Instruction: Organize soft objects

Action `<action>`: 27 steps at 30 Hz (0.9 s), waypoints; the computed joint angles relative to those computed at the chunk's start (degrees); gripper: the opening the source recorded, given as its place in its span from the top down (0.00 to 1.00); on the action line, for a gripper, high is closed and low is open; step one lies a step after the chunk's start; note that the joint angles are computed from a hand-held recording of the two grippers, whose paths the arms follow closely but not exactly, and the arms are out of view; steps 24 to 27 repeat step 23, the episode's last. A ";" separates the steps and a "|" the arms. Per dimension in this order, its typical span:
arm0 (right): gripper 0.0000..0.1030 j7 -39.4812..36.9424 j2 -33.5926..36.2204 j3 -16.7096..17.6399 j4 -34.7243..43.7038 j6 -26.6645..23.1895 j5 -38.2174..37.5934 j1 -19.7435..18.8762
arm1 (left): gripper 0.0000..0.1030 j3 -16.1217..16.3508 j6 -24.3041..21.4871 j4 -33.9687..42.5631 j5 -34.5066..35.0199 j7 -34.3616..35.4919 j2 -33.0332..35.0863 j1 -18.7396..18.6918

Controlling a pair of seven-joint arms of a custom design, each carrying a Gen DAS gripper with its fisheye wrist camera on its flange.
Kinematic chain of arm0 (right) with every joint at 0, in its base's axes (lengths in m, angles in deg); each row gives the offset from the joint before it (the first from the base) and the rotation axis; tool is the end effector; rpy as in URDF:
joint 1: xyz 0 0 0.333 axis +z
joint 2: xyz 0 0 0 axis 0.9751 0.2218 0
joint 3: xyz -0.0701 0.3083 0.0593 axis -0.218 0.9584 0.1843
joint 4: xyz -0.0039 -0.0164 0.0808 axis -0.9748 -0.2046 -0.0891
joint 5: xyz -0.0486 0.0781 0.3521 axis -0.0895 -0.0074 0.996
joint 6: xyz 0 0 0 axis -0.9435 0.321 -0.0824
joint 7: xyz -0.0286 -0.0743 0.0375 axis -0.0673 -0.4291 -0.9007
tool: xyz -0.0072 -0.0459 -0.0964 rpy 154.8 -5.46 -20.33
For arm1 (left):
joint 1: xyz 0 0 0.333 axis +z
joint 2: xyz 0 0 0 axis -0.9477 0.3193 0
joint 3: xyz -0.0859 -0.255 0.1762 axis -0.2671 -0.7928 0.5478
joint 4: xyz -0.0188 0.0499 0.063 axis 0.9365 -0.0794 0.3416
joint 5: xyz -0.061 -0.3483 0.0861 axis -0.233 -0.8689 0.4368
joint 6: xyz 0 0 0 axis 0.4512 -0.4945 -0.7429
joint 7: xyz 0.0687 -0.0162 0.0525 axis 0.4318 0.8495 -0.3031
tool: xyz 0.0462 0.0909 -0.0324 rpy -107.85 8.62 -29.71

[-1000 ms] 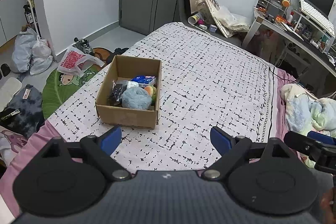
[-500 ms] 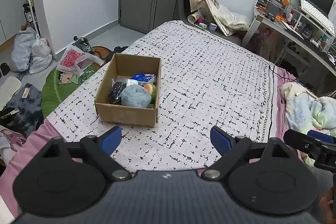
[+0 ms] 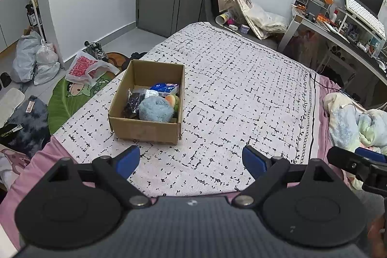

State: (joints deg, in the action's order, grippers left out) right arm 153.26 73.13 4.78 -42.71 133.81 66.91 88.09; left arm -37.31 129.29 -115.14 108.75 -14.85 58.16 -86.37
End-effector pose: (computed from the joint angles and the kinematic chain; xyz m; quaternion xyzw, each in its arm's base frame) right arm 0.5334 0.0691 0.5661 -0.6708 0.6071 -0.1662 0.3921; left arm 0.5150 -0.2779 0.5793 -0.7145 0.6016 -0.2779 0.2244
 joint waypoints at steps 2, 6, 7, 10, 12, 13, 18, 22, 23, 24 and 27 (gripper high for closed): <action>0.00 0.09 0.02 0.02 -0.04 0.07 -0.10 0.01 | 0.12 0.00 -0.03 0.05 0.05 0.08 0.02 -0.01; 0.00 0.12 0.02 0.01 -0.06 0.10 -0.08 0.02 | 0.12 0.05 -0.14 -0.01 -0.17 0.15 -0.13 0.04; 0.00 0.19 0.00 0.02 -0.07 0.07 -0.18 0.01 | 0.12 0.05 -0.12 -0.01 -0.19 0.11 -0.12 0.05; 0.00 -0.01 0.01 -0.02 -0.09 0.15 0.01 0.07 | 0.12 0.12 0.08 -0.08 -0.54 0.49 -0.23 0.20; 0.00 -0.15 0.08 -0.04 -0.09 0.14 0.15 0.10 | 0.12 0.11 0.06 -0.11 -0.50 0.48 -0.27 0.23; 0.00 -0.10 0.08 -0.01 -0.12 0.18 0.10 0.09 | 0.12 0.09 0.07 -0.10 -0.50 0.41 -0.26 0.23; 0.00 -0.23 0.13 0.02 -0.27 0.22 0.21 0.15 | 0.12 0.13 0.85 -0.78 0.97 -0.63 -0.81 0.33; 0.00 -0.87 0.19 0.02 -0.52 0.40 0.79 0.32 | 0.12 0.17 3.32 -1.71 2.11 -0.54 -1.55 0.64; 0.00 -1.71 0.23 0.01 -0.69 0.78 1.32 0.52 | 0.12 0.19 4.22 -2.04 1.92 0.24 -1.82 0.75; 0.00 -1.71 0.23 0.01 -0.69 0.78 1.32 0.52 | 0.12 0.19 4.22 -2.04 1.92 0.24 -1.82 0.75; 0.00 -1.71 0.23 0.01 -0.69 0.78 1.32 0.52 | 0.12 0.19 4.22 -2.04 1.92 0.24 -1.82 0.75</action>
